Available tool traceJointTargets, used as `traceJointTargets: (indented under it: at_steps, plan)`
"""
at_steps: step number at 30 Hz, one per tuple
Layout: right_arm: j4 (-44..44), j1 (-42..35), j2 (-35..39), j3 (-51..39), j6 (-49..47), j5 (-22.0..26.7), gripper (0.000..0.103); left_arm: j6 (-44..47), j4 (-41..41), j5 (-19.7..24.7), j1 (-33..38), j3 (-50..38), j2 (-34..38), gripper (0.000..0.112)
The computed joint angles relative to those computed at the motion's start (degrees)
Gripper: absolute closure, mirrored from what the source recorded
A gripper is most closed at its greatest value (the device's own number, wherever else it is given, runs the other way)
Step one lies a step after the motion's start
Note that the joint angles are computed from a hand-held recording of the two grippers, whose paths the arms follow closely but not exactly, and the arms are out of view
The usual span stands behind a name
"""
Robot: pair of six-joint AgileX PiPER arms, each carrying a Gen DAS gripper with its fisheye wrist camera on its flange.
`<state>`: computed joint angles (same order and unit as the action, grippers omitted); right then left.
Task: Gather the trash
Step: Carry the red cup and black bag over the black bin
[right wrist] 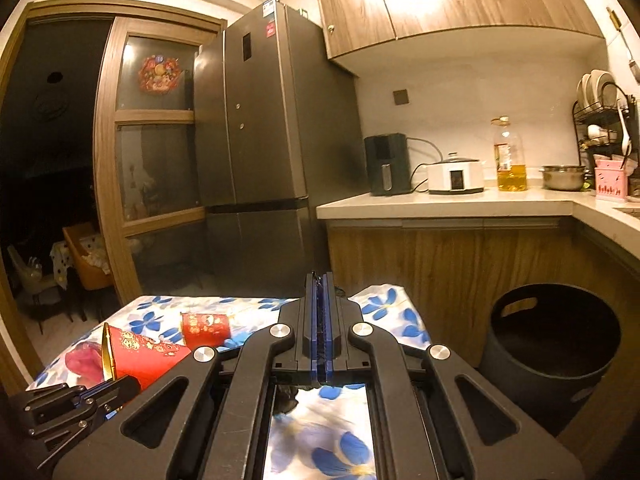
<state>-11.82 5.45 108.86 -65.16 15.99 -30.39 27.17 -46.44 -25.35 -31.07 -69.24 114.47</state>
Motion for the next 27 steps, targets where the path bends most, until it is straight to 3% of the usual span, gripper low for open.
traceJointTargets:
  at_steps: [20, 27]
  plan:
    - [0.18, -8.76, -4.73, 7.71, -0.45, -4.38, 0.1, 19.35, -14.66, 5.12, -5.77, -16.24, 7.5, 0.111]
    - [1.94, -12.37, -5.43, 8.19, -1.62, -4.79, 0.1, 33.55, -25.73, 8.24, -7.76, -27.79, 12.43, 0.111]
